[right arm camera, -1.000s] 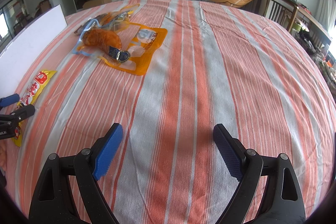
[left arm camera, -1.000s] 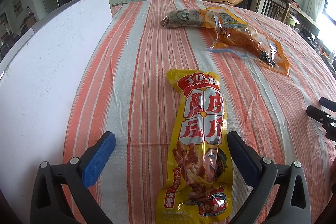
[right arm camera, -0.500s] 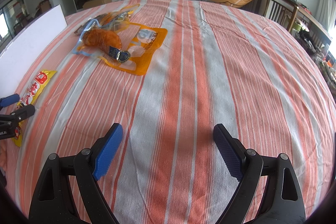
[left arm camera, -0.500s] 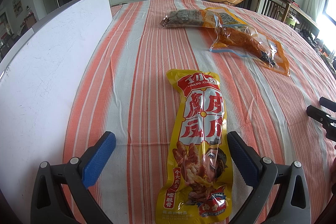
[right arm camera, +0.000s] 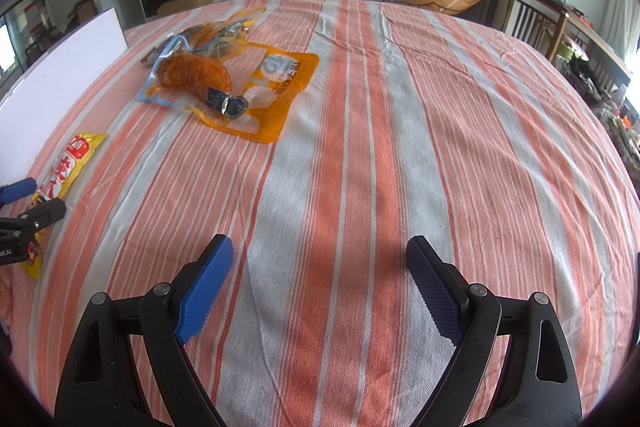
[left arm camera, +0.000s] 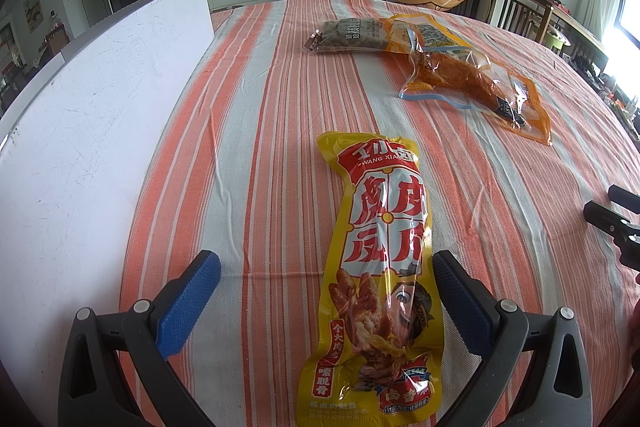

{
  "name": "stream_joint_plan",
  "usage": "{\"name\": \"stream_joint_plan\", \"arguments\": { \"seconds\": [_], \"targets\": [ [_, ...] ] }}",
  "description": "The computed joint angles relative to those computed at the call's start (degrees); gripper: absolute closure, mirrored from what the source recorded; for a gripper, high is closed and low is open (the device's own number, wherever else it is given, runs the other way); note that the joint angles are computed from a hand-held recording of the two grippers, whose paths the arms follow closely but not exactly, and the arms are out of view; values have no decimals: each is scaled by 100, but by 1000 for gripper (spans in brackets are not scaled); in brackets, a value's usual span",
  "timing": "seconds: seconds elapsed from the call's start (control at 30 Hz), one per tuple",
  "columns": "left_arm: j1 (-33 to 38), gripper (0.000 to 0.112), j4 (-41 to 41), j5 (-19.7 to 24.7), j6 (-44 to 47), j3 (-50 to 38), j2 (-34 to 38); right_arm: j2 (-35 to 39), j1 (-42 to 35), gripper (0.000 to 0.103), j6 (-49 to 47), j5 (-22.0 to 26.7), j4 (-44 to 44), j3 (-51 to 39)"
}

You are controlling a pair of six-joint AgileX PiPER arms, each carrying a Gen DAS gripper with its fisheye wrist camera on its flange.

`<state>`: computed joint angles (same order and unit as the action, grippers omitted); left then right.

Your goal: Organize snacks

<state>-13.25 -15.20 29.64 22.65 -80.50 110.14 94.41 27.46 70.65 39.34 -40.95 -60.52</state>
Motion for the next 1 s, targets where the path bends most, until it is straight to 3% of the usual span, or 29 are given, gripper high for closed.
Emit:
{"name": "stream_joint_plan", "arguments": {
  "seconds": [0.3, 0.4, 0.47, 0.6, 0.67, 0.77, 0.83, 0.9, 1.0],
  "targets": [
    [-28, 9, 14, -10, -39, 51, -44, 2, -62, 8, -249, -91, 170, -9],
    [-30, 9, 23, -12, -46, 53, -47, 17, -363, 8, -1682, -95, 1292, -290],
    [-30, 9, 21, -9, -44, 55, -49, -50, -807, 10, -2828, -631, 2437, -402],
    [-31, 9, 27, -8, -52, 51, -47, 324, -1671, 10, -5111, -1022, 4463, -1436],
    [-32, 9, 30, -7, -56, 53, -50, 903, -2016, 10, -5905, -740, 5136, -2380],
    [-32, 9, 27, -4, -54, 50, -49, 1925, -2398, 10, -5858, -162, 5349, -3911],
    [-32, 9, 25, -2, -55, 46, -47, 2513, -2710, 10, -6033, 201, 6043, -4594],
    [-32, 9, 23, 4, -56, 36, -41, 2938, -2950, 10, -6363, 498, 6825, -4918],
    [-32, 9, 26, 8, -59, 21, -31, 3057, -3170, 10, -7613, 833, 8543, -4554]
  ]
}}
